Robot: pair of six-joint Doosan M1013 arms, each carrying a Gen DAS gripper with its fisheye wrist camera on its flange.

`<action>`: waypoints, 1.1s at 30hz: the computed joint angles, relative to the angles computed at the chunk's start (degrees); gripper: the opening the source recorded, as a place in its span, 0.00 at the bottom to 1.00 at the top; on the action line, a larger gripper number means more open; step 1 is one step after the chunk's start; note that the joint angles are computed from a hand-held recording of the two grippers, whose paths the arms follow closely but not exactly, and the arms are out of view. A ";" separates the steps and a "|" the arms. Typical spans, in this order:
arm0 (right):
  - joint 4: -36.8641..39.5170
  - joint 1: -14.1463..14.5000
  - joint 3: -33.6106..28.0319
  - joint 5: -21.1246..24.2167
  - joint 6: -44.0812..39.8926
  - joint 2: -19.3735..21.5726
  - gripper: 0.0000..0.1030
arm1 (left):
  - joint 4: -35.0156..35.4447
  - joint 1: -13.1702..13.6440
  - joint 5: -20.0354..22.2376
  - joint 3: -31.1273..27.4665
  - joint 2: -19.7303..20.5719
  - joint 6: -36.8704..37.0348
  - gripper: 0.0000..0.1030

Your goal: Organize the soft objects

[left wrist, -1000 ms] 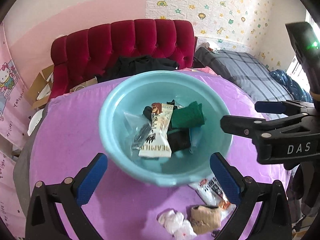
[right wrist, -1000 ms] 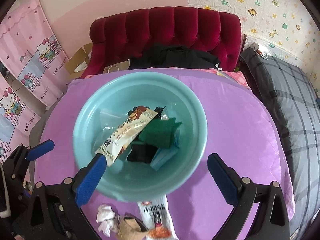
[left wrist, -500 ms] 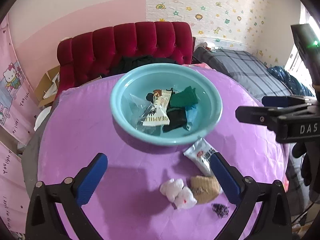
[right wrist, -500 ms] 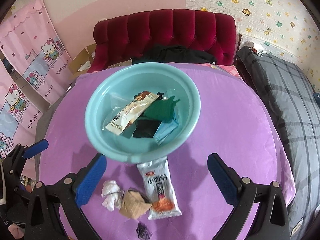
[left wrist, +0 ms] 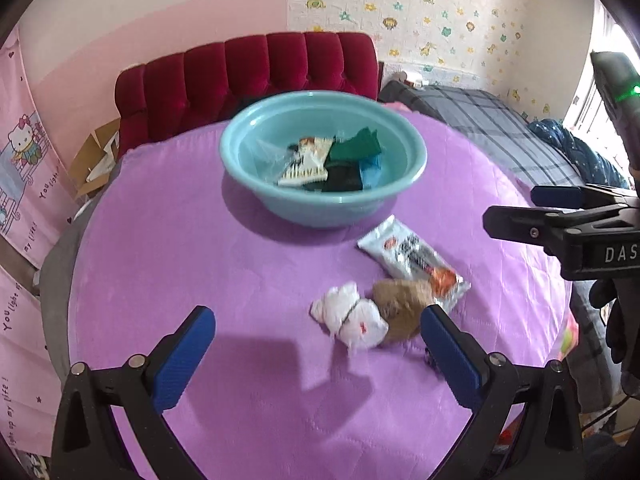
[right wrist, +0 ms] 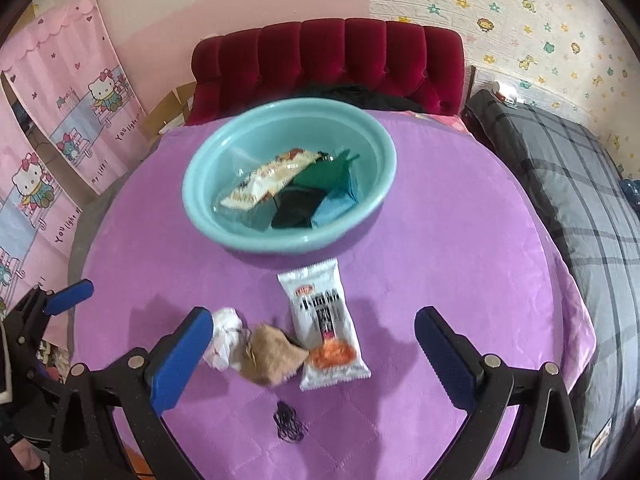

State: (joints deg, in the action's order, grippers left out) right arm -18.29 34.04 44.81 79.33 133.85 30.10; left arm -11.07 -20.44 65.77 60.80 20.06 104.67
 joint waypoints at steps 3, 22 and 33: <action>-0.36 0.66 2.77 -0.99 1.64 -1.19 1.00 | -0.41 0.17 -0.69 2.10 -0.94 0.71 1.00; 1.60 2.30 11.64 -2.15 6.58 -3.30 1.00 | -1.91 0.43 -1.37 8.26 -2.88 3.33 1.00; 6.52 1.74 11.71 -1.03 4.49 -1.28 1.00 | -1.22 0.63 0.25 8.78 -2.36 2.91 1.00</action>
